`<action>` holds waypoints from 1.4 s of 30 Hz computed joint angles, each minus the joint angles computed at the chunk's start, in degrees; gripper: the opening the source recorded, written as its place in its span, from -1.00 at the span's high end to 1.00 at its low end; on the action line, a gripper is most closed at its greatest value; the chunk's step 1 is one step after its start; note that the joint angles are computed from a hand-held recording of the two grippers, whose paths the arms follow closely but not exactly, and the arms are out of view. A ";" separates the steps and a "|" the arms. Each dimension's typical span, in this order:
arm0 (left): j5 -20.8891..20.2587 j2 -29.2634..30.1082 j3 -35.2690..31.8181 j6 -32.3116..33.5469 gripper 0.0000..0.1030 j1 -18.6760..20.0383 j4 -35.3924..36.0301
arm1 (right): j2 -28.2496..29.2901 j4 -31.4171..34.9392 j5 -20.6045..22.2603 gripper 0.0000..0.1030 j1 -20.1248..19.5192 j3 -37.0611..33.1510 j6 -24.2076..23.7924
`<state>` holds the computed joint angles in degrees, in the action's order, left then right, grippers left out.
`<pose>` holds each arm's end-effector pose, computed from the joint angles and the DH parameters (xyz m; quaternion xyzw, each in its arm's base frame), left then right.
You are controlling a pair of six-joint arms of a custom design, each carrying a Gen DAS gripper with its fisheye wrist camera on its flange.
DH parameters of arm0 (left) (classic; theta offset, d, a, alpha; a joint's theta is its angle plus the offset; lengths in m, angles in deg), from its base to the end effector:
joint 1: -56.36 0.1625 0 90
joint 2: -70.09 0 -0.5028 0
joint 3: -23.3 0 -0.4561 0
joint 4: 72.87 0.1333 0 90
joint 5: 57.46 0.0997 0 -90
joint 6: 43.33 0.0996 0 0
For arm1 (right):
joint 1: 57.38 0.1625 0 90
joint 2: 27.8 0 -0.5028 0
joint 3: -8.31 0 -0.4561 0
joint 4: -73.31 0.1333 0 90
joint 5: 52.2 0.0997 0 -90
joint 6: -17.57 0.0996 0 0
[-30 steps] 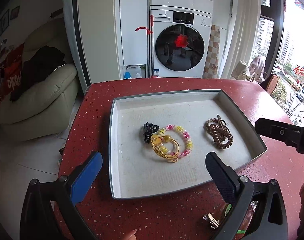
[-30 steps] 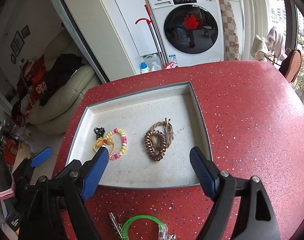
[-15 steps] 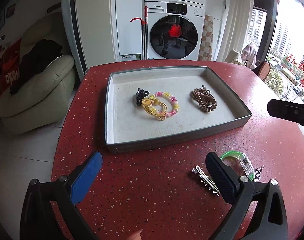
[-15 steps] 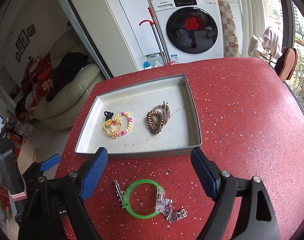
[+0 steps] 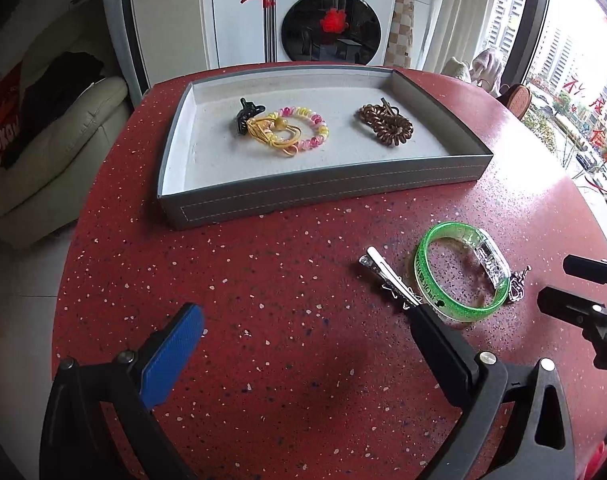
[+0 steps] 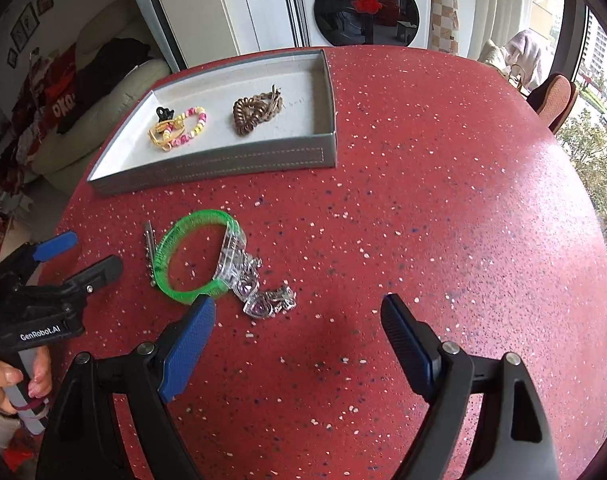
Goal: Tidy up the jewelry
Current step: 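Withdraw both open tools toward the silver clip and green bangle, then grasp the silver hair clip with the left tool while the right tool grasps a heart pendant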
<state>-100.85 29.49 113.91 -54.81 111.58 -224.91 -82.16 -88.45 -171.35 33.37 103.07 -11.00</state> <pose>-0.2798 -0.7634 0.0941 0.1438 0.9029 -0.2431 0.3240 0.0949 -0.7695 0.2531 0.1700 -0.9187 0.1957 0.2981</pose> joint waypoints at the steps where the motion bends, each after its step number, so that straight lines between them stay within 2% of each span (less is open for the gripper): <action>1: -0.67 0.09 -0.18 -0.50 -1.00 0.06 0.45 | -0.11 -0.33 -0.45 -0.69 -0.09 0.45 -0.62; 7: -2.90 1.11 -2.13 -3.47 -1.00 0.60 2.94 | -0.14 -1.52 -0.93 -0.69 -0.36 1.64 -3.10; 11: -2.76 2.07 -3.44 -4.36 -1.00 0.70 3.51 | 0.55 -2.16 -1.42 -0.65 -0.22 1.50 -4.18; 20: -0.77 3.46 -5.02 -4.64 -1.00 0.42 4.94 | 2.64 -5.56 -2.53 -0.29 0.44 1.13 -8.56; 22: -0.16 3.59 -5.08 -4.34 -1.00 0.19 4.85 | 2.78 -6.51 -2.59 -0.15 0.49 1.23 -9.45; 23: -0.20 3.63 -5.20 -4.26 -0.94 0.11 5.07 | 2.77 -6.75 -2.47 -0.13 0.47 1.31 -9.68; 25: -0.04 3.68 -5.32 -4.20 -0.86 -0.07 5.55 | 2.65 -6.91 -2.16 0.05 0.46 1.45 -9.68; 29: -0.27 3.65 -5.05 -2.98 -0.63 -0.47 5.06 | 2.57 -6.86 -2.17 0.21 0.52 1.48 -9.30; 30: -0.34 3.68 -5.04 -2.55 -0.60 -0.55 4.97 | 2.61 -6.91 -2.17 0.31 0.54 1.43 -9.09; 36: -1.81 3.53 -4.95 -0.52 -0.22 -0.79 4.85 | 2.27 -7.00 -1.79 0.34 0.42 1.81 -7.89; 37: -2.09 3.49 -4.88 -0.28 -0.07 -0.82 4.78 | 2.30 -7.16 -1.77 0.35 0.45 1.86 -7.67; 38: -2.37 3.43 -4.82 0.04 -0.01 -0.84 4.64 | 2.27 -7.22 -1.68 0.36 0.45 1.92 -7.45; 40: -2.47 3.36 -4.58 0.55 0.04 -0.89 4.38 | 2.10 -6.75 -1.35 0.62 0.39 1.93 -6.83; 41: -3.15 3.21 -4.38 1.06 0.33 -0.82 3.89 | 1.92 -6.44 -1.10 0.63 0.31 1.97 -6.41; 42: -3.57 3.12 -4.24 1.51 0.44 -0.81 3.58 | 1.80 -6.05 -0.86 0.63 0.24 1.96 -6.01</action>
<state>-104.42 32.61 109.67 -53.30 110.77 -221.33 -80.36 -94.50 -172.21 33.62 105.04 -17.01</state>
